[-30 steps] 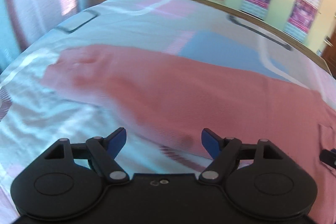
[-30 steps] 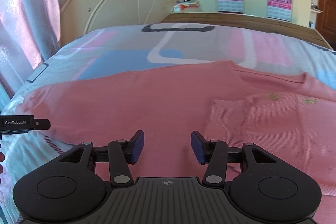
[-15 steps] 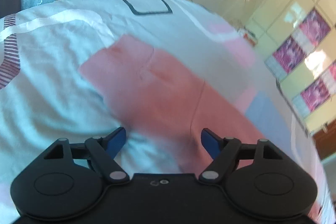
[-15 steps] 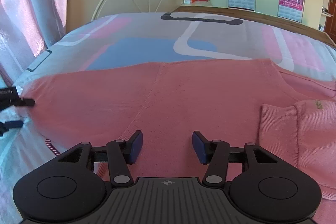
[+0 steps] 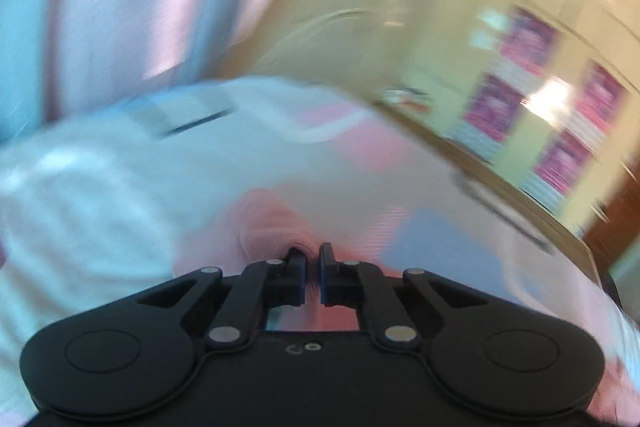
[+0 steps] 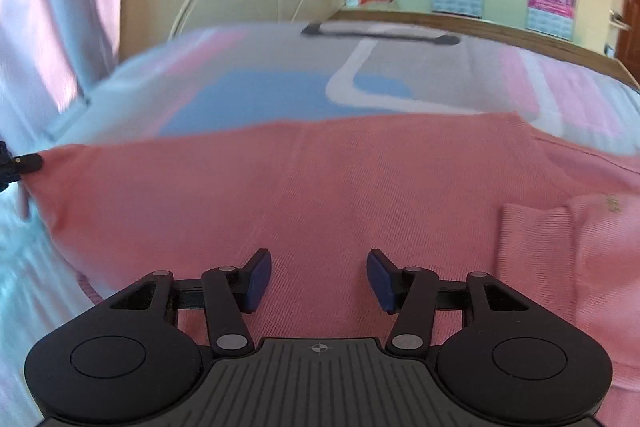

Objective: Fold small clothes
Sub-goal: 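Carry the held sleeve with the left gripper across the body and release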

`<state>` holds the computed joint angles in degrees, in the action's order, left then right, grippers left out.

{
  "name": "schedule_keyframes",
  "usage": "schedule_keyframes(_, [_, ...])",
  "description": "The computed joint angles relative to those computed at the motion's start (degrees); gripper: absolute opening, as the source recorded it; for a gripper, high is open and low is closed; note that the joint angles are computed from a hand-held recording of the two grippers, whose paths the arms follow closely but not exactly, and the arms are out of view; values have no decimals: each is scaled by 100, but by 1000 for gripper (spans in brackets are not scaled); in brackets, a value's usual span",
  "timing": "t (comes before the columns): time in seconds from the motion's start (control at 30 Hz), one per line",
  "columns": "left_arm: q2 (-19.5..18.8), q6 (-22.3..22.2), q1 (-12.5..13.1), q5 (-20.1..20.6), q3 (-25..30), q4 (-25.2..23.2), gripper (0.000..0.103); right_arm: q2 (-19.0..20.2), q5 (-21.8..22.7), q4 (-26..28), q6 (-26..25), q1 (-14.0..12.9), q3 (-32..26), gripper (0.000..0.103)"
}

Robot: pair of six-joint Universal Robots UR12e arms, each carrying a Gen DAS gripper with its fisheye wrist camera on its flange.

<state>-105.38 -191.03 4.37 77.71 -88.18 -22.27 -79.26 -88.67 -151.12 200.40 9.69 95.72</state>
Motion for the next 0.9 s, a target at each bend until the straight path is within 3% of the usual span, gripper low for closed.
schedule_keyframes(0.17, [61, 891, -459, -1050, 88, 169, 5, -366, -101, -282, 269, -167, 319, 53])
schedule_keyframes(0.3, [25, 1331, -921, -1826, 129, -44, 5, -826, -497, -324, 465, -357, 720, 53])
schedule_keyframes(0.4, [-32, 1861, -1314, -2112, 97, -365, 5, -1182, -836, -186, 627, -519, 1014, 53])
schedule_keyframes(0.53, [-40, 2913, -1763, -1771, -51, -1142, 8, -1618, -984, 183, 909, -780, 1374, 53])
schedule_keyframes(0.6, [-29, 3206, -1859, -1550, -77, -1531, 18, -1787, -858, 279, 991, -914, 1516, 53])
schedule_keyframes(0.67, [58, 3155, -1852, -1500, -195, -1468, 22, -1909, -731, 259, 985, -993, 1622, 53])
schedule_keyframes(0.73, [145, 3121, -1806, -1451, -269, -1383, 38, -1918, -549, 172, 986, -1054, 1646, 55])
schedule_keyframes(0.8, [228, 2943, -1710, -1272, -364, -1105, 67, -1845, -368, 70, 1007, -1062, 1601, 69])
schedule_keyframes(0.83, [274, 2812, -1651, -1164, -445, -829, 70, -1791, -336, -16, 950, -1028, 1564, 69])
schedule_keyframes(0.9, [360, 2707, -1555, -936, -507, -729, 71, -1689, -337, -101, 716, -923, 1469, 69])
